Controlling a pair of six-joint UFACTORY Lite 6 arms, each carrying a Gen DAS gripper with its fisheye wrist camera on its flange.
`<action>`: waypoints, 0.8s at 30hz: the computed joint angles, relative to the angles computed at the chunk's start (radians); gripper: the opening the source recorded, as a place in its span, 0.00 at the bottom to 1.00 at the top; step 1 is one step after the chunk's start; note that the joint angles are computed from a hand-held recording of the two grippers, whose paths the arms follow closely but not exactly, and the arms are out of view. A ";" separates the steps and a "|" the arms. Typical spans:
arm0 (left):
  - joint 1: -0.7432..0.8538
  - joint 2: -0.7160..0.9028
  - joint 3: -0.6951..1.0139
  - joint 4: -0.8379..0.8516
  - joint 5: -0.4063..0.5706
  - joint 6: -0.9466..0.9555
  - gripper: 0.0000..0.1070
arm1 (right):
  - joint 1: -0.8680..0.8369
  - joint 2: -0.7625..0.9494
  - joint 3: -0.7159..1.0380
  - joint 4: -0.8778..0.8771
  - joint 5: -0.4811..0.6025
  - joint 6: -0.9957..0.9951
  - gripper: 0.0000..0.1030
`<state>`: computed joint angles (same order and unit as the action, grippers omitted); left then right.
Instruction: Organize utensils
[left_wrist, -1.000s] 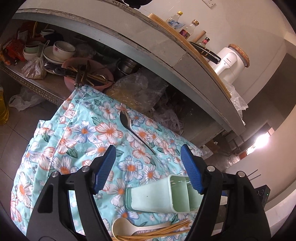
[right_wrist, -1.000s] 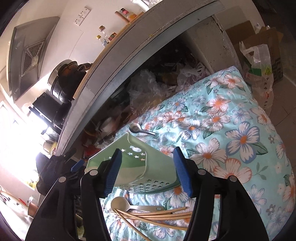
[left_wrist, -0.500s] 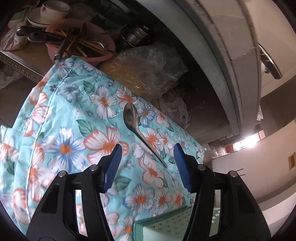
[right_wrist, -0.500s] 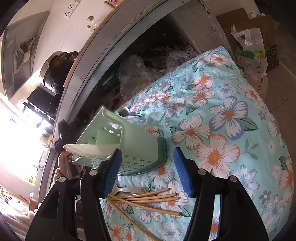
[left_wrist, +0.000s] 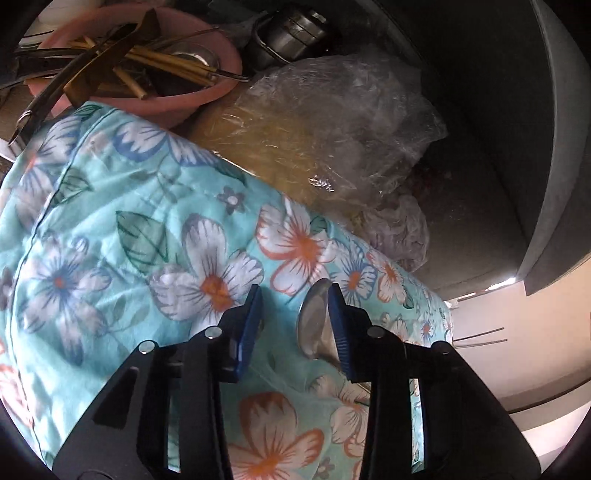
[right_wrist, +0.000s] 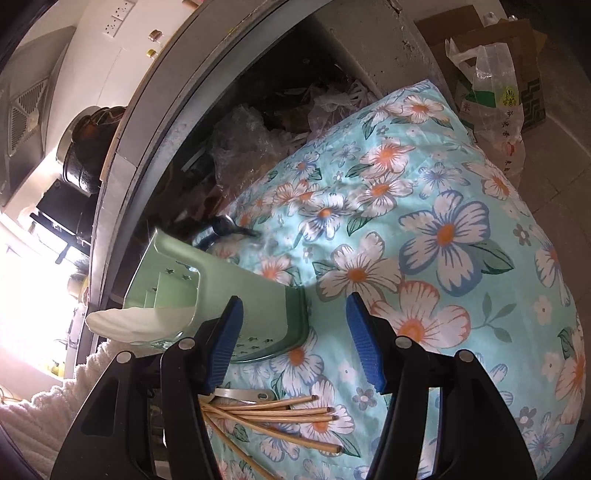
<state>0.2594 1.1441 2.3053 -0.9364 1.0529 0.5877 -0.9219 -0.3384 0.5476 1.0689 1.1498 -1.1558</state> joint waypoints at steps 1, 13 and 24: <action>0.000 0.007 0.006 -0.002 -0.001 0.004 0.26 | 0.007 0.004 0.001 0.002 -0.005 0.001 0.55; 0.008 -0.229 -0.331 -0.117 -0.151 0.218 0.01 | -0.012 -0.033 -0.016 -0.014 0.005 0.023 0.55; 0.198 -0.950 -0.865 -0.314 -0.222 0.529 0.01 | -0.150 -0.243 -0.079 -0.077 0.159 0.043 0.55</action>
